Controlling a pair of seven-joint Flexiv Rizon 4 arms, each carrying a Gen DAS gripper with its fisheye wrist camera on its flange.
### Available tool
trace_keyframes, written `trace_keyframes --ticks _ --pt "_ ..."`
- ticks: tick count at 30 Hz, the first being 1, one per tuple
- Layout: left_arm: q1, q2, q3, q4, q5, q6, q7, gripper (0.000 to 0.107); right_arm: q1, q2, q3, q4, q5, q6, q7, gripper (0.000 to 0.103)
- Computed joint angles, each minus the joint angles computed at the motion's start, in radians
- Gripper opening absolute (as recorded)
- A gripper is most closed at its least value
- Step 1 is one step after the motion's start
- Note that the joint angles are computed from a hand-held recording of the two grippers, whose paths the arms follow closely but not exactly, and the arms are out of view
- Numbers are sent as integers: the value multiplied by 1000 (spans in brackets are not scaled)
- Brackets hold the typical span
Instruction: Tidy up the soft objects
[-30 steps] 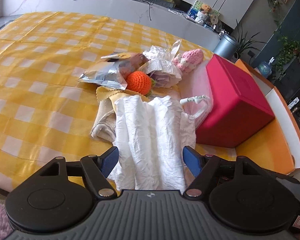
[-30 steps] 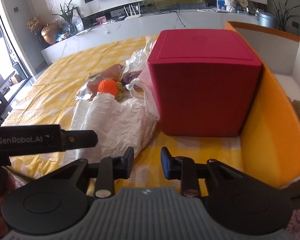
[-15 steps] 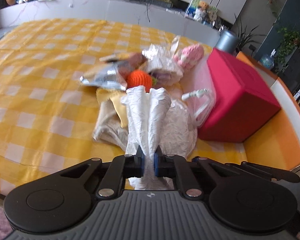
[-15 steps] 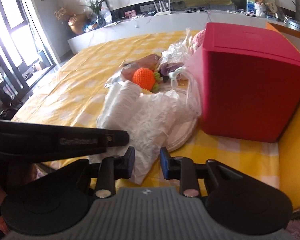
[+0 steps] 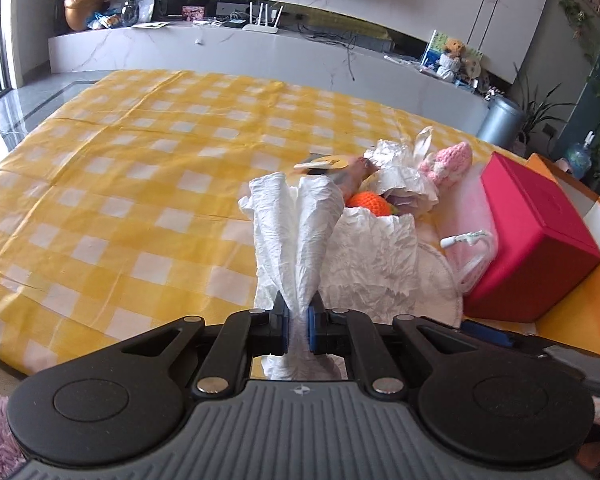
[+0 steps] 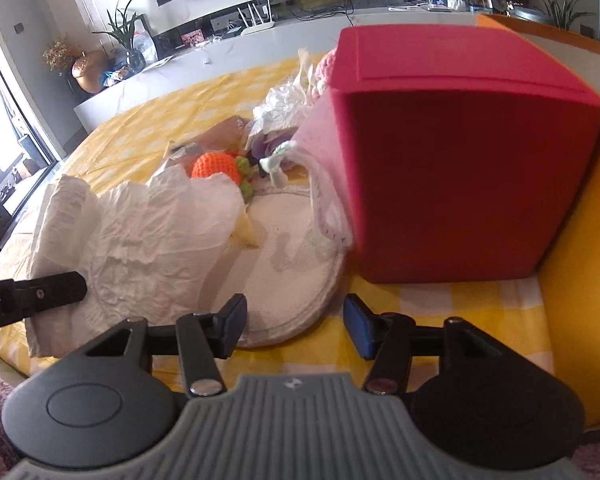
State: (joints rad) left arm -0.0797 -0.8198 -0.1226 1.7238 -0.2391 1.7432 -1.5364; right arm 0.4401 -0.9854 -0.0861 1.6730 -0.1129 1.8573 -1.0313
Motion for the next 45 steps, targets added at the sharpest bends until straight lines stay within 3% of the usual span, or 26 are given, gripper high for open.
trace_keyframes --ticks 1,3,5,8,16,21,28,31,33,35,37,39,41,43,45 --pt "22 1 -25 8 7 16 1 9 5 -2 -4 -1 -9 2 -11 39" --pt "67 8 -76 29 15 44 -11 9 52 2 -56 12 4 -1 -25 9" --pt "97 25 -103 51 17 61 -32 9 36 10 -37 19 5 18 -31 2" --pt "117 68 -105 92 28 100 -63 9 43 29 -40 41 23 76 -57 2" --pt "76 153 -15 135 36 170 -114 9 47 96 -16 89 78 183 -134 1" --pt "100 170 -45 153 72 175 -124 9 69 134 -29 110 113 258 -216 1" --pt "209 186 -164 187 163 172 -149 9 69 154 -21 87 129 291 -329 1" --pt "311 179 -274 205 220 144 -162 9 51 186 10 117 141 301 -343 1" --pt "366 160 -339 207 245 108 -156 9 23 207 43 152 126 296 -338 1" --pt "434 116 -429 194 256 44 -126 9 56 221 15 192 171 273 -351 1" --pt "454 75 -470 172 231 -23 -88 9 83 228 -9 232 218 259 -355 1" --pt "425 54 -448 142 192 -91 -58 9 139 230 -63 269 278 235 -372 1" --pt "355 51 -372 102 159 -151 -40 9 193 223 -121 288 325 204 -386 1" --pt "272 53 -277 67 135 -193 -36 9 207 216 -140 290 332 168 -383 1" --pt "232 47 -232 51 110 -223 -27 10 187 211 -123 278 302 128 -366 1"
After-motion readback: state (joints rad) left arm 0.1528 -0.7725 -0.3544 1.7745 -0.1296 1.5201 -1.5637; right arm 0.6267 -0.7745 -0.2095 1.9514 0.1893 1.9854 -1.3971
